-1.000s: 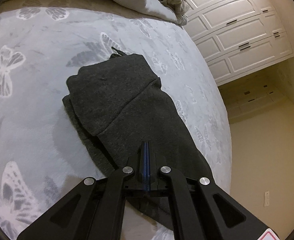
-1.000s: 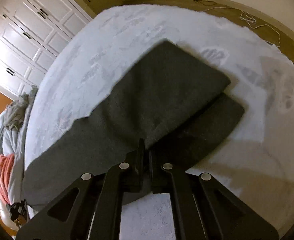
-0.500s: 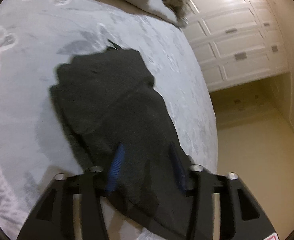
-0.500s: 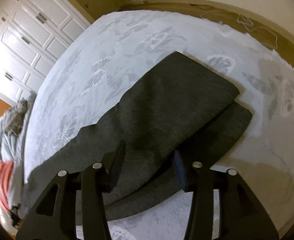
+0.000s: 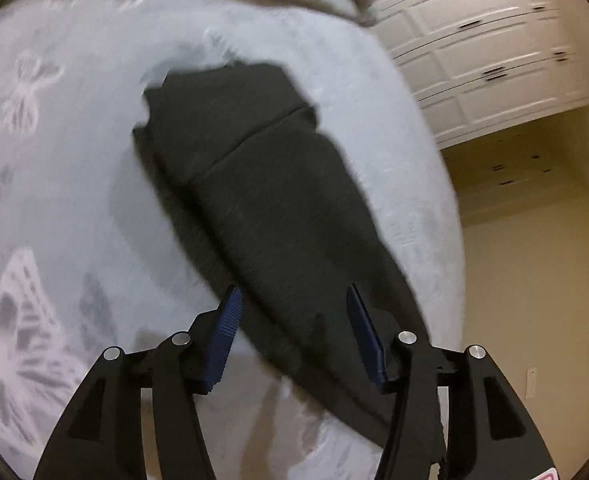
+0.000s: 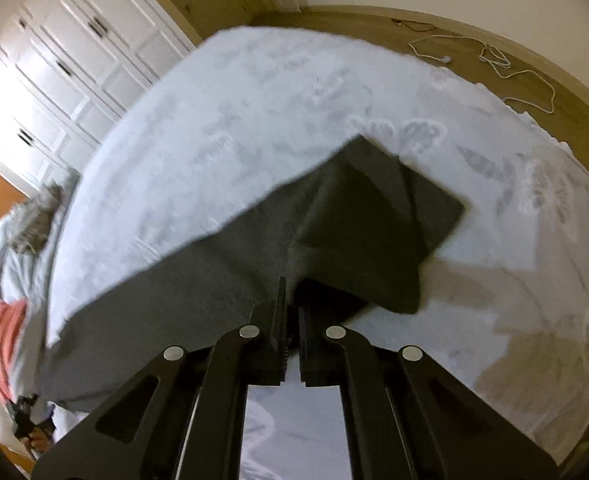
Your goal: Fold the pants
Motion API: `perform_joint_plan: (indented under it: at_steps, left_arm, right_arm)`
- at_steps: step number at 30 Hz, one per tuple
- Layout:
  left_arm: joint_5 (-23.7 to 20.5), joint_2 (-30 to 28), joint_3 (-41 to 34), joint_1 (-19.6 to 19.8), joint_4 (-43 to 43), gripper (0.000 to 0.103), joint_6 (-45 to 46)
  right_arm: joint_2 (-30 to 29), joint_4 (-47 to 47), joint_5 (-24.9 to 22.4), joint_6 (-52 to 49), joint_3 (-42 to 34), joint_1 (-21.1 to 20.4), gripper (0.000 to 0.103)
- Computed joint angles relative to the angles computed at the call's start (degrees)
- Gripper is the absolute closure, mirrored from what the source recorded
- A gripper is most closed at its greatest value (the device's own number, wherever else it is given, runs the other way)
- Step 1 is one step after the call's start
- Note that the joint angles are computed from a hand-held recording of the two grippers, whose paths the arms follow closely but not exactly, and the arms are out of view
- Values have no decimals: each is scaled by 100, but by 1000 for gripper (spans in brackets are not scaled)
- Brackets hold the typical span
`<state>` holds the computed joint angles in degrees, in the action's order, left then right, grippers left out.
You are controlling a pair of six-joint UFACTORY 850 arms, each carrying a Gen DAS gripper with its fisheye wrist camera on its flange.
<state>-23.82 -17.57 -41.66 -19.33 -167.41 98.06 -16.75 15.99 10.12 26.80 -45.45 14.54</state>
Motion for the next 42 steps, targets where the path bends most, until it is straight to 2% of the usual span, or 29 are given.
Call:
perform_joint_plan:
  at_steps: [3, 5, 6, 7, 8, 10, 16, 19, 22, 27, 30, 31, 32, 33, 35, 36, 37, 38, 40, 41, 42]
  left_arm:
    - [-145, -209, -97, 119, 695, 42, -956]
    - [-418, -315, -91, 180, 826, 42, -1360]
    - [-710, -366, -55, 213, 767, 43, -1383]
    - [-916, -393, -3, 234, 715, 50, -1332]
    - [-1011, -414, -10, 263, 742, 67, -1265]
    - [-873, -378, -42, 254, 600, 79, -1025]
    - [-1056, -91, 260, 273, 720, 74, -1584]
    - [-1254, 66, 412, 228, 479, 64, -1439]
    - [-1289, 50, 382, 186, 620, 63, -1371]
    - [-884, -351, -79, 173, 1162, 63, -1868]
    - [-596, -554, -323, 174, 1208, 64, -1934]
    - [-621, -589, -359, 174, 1120, 67, -1783]
    - [-707, -609, -389, 186, 1112, 93, -1607]
    - [-733, -527, -356, 189, 1023, 101, -1359]
    - [-1382, -219, -43, 194, 719, 102, -964]
    - [-1666, -18, 139, 176, 576, 102, -794]
    - [-1769, 127, 253, 154, 486, 102, -640]
    - [-1632, 269, 329, 116, 374, 102, -392]
    - [-850, 205, 178, 111, 487, 102, -406]
    - [-435, 22, 46, 153, 761, 102, -773]
    - [-243, -115, -43, 205, 1157, 102, -1214]
  right_arm:
    - [-5, 720, -14, -750, -25, 74, 100]
    - [-35, 556, 9, -484, -43, 59, 100]
    - [-74, 462, -3, -342, -67, 40, 100]
    - [-110, 444, -9, -284, -87, 32, 99]
    - [-144, 500, -27, -315, -115, 35, 98]
    - [-201, 693, -84, -485, -173, 25, 97]
    - [-261, 839, -175, -723, -239, 27, 97]
    - [-280, 646, -182, -569, -244, -1, 97]
    - [-324, 827, -239, -791, -292, -7, 96]
    - [-377, 1366, -271, -1336, -369, 36, 96]
    - [-390, 1482, -260, -1430, -385, 52, 96]
    - [-396, 1476, -255, -1419, -390, 53, 96]
    - [-406, 1479, -247, -1431, -393, 49, 96]
    - [-414, 1521, -244, -1491, -399, 51, 96]
    - [-366, 1933, -100, -1929, -363, 84, 99]
    - [-261, 1833, 76, -1840, -278, 110, 100]
    - [-45, 1493, 380, -1530, -111, 150, 100]
    - [90, 1308, 557, -1353, 2, 163, 100]
    - [218, 960, 659, -1049, 143, 111, 100]
    - [93, 1010, 396, -1086, 71, 23, 100]
    - [-62, 825, 102, -883, -28, -65, 100]
